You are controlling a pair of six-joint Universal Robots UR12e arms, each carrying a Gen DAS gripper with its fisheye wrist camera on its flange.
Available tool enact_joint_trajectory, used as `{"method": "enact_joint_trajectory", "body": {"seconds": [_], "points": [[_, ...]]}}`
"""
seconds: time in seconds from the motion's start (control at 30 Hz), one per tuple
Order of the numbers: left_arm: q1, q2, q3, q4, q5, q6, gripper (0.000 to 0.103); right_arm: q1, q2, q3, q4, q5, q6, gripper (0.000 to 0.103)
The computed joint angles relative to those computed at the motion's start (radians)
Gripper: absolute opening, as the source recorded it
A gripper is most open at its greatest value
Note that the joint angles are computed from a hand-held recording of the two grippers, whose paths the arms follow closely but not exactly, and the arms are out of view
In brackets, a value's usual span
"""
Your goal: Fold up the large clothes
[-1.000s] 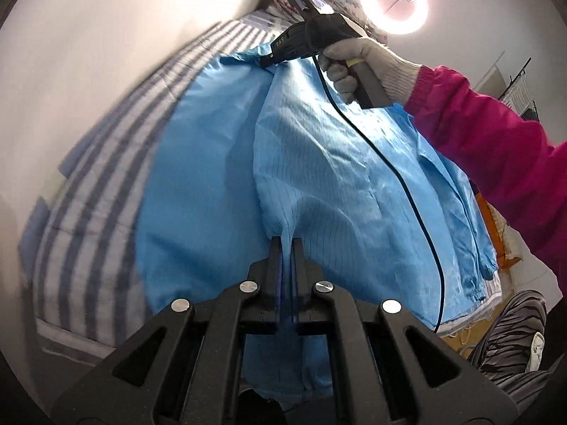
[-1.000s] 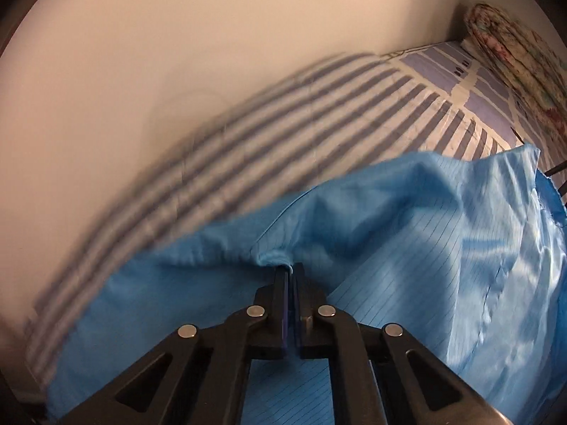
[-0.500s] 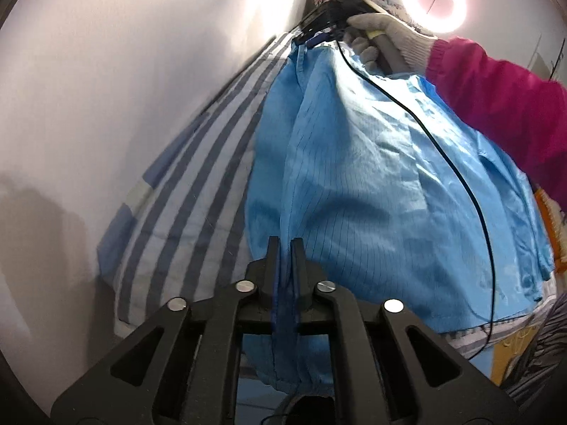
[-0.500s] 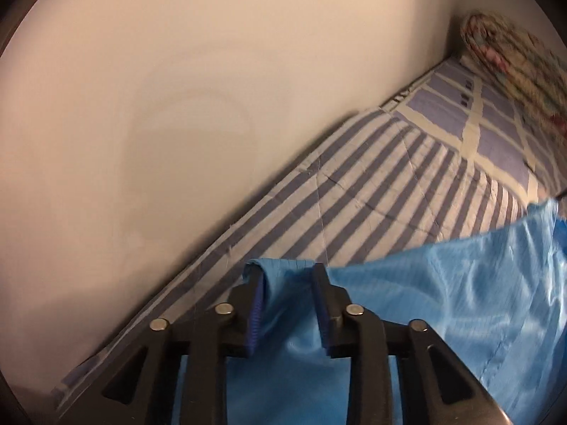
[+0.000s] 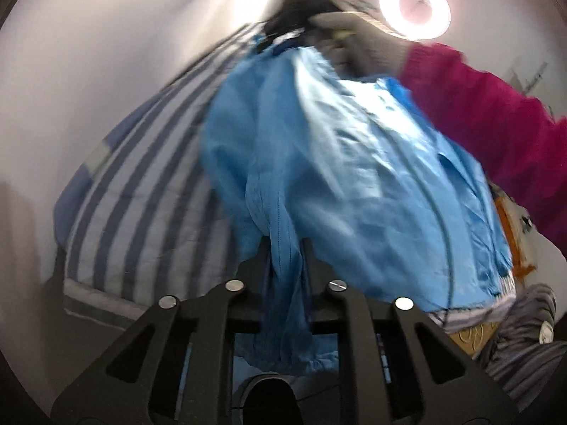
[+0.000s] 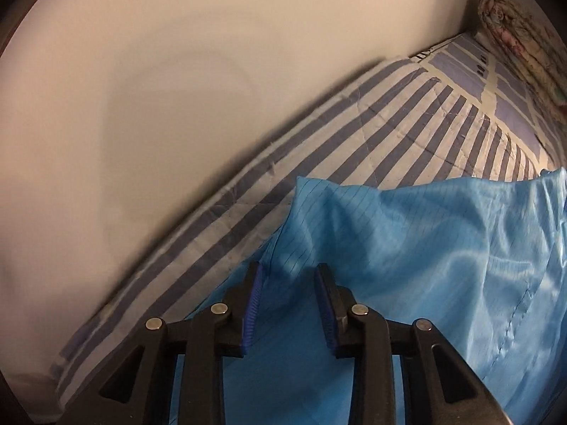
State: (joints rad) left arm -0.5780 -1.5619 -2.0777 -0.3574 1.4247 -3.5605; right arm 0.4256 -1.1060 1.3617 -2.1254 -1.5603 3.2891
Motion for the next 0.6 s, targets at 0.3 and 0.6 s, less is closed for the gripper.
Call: {"method": "enact_joint_trajectory", "body": {"seconds": [0.3,0.6], "points": [[-0.010,0.029,-0.012,-0.014,0.013,-0.039,0.040,-0.020,-0.022,0.052,-0.158,0.042,0.052,0.000],[0.011,0.024,-0.039,-0.045,0.007,-0.159,0.044,-0.076,-0.053,0.130,-0.371,0.233,0.204,0.002]]}}
